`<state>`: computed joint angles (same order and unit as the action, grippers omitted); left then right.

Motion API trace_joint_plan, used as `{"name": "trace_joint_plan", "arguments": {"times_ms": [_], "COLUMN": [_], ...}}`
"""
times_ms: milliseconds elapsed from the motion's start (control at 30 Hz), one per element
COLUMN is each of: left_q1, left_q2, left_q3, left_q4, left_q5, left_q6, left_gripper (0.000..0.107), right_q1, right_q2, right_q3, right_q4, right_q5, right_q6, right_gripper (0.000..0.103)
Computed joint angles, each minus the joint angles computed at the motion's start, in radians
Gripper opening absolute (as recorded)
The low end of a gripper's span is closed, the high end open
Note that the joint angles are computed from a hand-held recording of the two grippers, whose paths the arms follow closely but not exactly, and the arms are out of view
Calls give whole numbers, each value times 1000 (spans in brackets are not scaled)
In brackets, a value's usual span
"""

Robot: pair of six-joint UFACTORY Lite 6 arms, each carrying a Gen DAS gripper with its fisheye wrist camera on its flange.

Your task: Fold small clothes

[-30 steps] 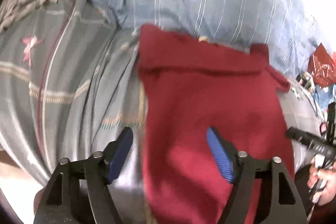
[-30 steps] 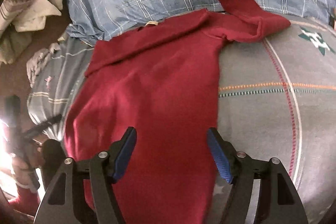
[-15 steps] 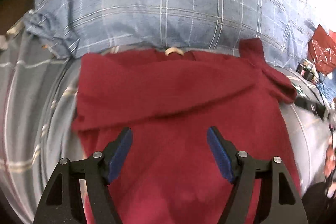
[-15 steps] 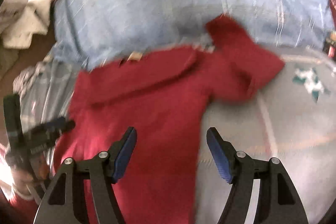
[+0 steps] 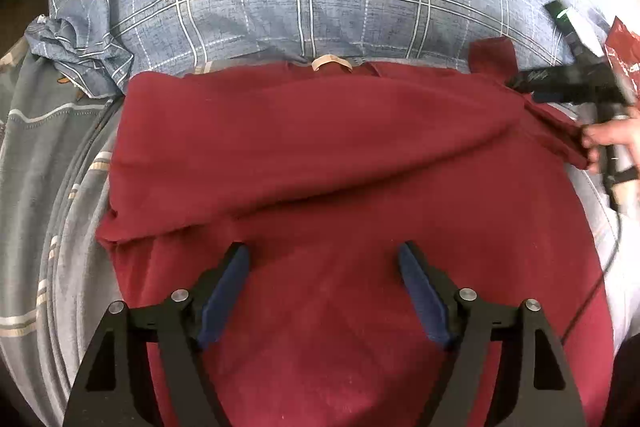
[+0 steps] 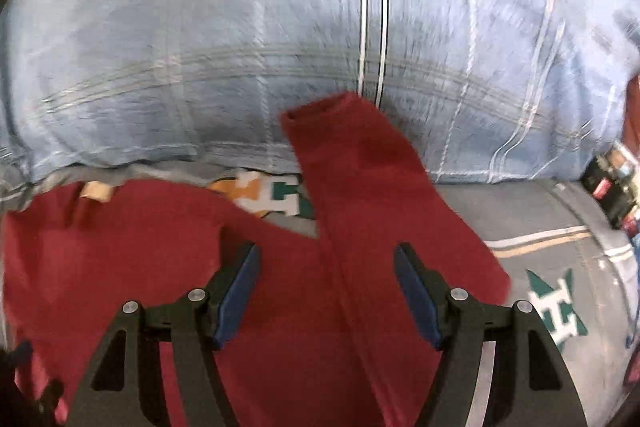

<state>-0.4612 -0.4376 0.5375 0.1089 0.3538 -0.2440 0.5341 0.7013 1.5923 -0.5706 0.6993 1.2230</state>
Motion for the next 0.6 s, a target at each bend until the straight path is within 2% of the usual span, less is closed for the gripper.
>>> {"name": "trace_joint_plan", "arguments": {"times_ms": [67,133,200,267,367,500,600], "left_q1": [18,38,68,98,193,407,469], "left_q2": [18,33,-6,-18,-40,-55,-74], "left_q3": [12,25,27,39,57,84,88], "left_q4": [-40,-88,-157,-197,-277,-579,-567], "left_q5": [-6,-7,36,69,87,145,126], "left_q6": [49,101,180,228,323,611,611], "left_gripper": [78,78,78,78,77,77,77], "right_q1": [-39,-67,-87,-109,-136,-138,-93], "right_q2": [59,24,0,-36,-179,-441,-598], "right_q3": [7,-63,-96,-139,-291,-513,-566], "right_q4": [-19,-89,-100,-77,-47,-14,93], "right_q5": [-26,-92,-105,-127,-219,-379,-418], "right_q6": [-7,73,76,44,31,57,-53], "right_gripper": [69,62,30,12,10,10,10]}}
